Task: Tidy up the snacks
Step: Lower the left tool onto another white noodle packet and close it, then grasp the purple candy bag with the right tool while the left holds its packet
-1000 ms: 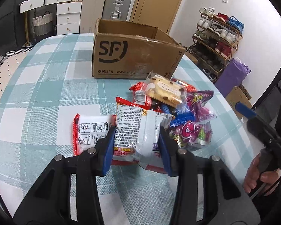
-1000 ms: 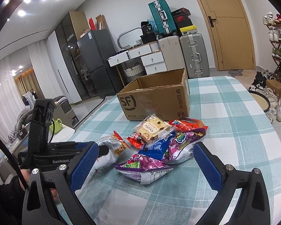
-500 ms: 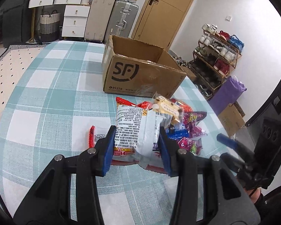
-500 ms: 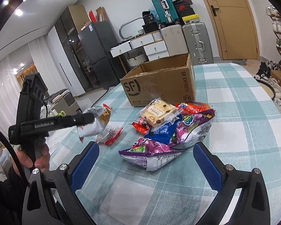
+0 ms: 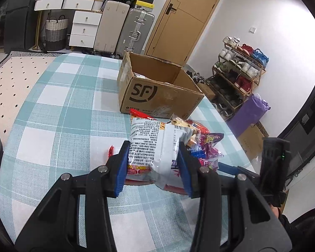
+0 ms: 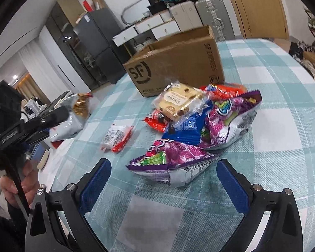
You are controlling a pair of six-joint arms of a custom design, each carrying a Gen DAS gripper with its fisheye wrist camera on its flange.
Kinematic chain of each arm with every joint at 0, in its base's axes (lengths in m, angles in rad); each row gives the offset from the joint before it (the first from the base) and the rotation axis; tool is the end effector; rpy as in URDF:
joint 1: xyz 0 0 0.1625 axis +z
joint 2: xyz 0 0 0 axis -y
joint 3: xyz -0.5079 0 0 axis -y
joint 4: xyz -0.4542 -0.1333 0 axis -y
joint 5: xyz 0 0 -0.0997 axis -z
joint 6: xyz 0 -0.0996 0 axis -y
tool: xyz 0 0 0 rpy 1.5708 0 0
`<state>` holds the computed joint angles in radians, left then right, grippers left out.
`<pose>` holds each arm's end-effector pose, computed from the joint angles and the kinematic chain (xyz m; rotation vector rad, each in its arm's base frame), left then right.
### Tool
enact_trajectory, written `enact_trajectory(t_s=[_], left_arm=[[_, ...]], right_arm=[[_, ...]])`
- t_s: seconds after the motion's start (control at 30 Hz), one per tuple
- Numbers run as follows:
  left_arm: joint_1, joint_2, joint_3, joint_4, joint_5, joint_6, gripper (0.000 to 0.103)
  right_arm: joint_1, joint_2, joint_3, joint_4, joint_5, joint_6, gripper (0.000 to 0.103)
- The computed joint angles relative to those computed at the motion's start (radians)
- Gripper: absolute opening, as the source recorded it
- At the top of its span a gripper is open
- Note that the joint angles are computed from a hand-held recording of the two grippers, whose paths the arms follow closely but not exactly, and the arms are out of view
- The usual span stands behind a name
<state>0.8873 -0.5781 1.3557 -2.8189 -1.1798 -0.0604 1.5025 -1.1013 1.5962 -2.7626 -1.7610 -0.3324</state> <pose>-0.4227 -0.7902 0.0845 0.7401 2.7365 -0.8361 0.0617 -0.7747 0.3887 0.2609 -2.6693 0.9034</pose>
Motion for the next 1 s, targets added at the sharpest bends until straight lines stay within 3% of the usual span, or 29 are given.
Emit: enact_trajectory(t_s=[0.13, 0.3, 0.47, 0.53, 1.0], left_arm=[[0.001, -0.003, 0.005, -0.002, -0.003, 0.003, 0.04], [0.007, -0.006, 0.009, 0.004, -0.006, -0.009, 0.04], [0.01, -0.006, 0.011, 0.004, -0.007, -0.017, 0.04], [0.01, -0.007, 0.015, 0.005, -0.006, -0.02, 0.04], [-0.006, -0.005, 0.025, 0.016, 0.016, -0.021, 0.04]], right_arm=[[-0.011, 0.014, -0.024, 0.036, 0.015, 0.063, 0.096], [-0.016, 0.033, -0.056, 0.085, 0.019, 0.096, 0.083], [-0.021, 0.034, -0.053, 0.081, 0.037, 0.105, 0.076], [-0.03, 0.029, -0.051, 0.101, 0.084, 0.11, 0.065], [-0.022, -0.009, 0.007, 0.059, 0.162, 0.035, 0.053]])
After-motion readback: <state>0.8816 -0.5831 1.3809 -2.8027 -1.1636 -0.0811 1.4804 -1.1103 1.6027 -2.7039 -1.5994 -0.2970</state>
